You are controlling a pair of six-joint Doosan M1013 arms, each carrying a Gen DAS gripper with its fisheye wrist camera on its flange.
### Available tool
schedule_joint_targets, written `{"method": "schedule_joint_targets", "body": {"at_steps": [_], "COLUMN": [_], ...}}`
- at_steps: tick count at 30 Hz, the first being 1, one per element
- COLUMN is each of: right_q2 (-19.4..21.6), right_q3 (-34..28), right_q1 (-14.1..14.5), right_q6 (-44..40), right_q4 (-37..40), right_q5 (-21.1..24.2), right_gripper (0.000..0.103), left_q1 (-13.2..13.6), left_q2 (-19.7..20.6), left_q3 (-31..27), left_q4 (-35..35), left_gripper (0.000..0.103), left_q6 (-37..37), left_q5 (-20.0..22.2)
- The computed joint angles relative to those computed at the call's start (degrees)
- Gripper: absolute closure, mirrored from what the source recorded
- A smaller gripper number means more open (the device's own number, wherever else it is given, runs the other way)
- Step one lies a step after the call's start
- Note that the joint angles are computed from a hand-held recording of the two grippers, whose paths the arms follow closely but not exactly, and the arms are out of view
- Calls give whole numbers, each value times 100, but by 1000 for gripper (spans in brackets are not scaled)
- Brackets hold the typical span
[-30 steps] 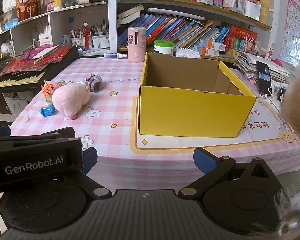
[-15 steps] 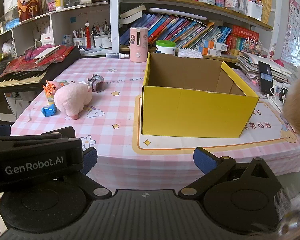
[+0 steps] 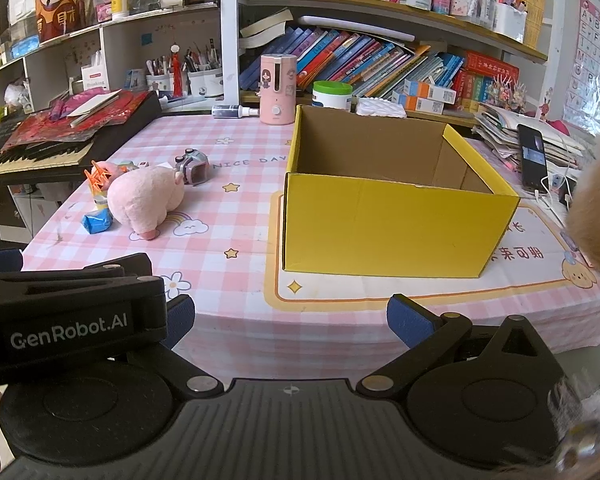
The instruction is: Organize objects
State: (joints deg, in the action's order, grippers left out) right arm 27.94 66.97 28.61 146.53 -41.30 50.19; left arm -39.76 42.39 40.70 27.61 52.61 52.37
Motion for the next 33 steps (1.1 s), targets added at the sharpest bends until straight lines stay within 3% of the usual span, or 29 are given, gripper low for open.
{"method": "schedule_joint_targets", "body": {"at_steps": [33], "right_q2": [-14], "right_q3": [21], "right_q1": [42], "right_q6": [39], "right_q4": [-166], "right_q5": [-71], "right_gripper": [0], "left_q1": [18], "left_q2": [-115], "left_q3": [199], "left_q4": [94], "left_gripper": [0], "left_q6": [-18], "left_q5": [-242]}}
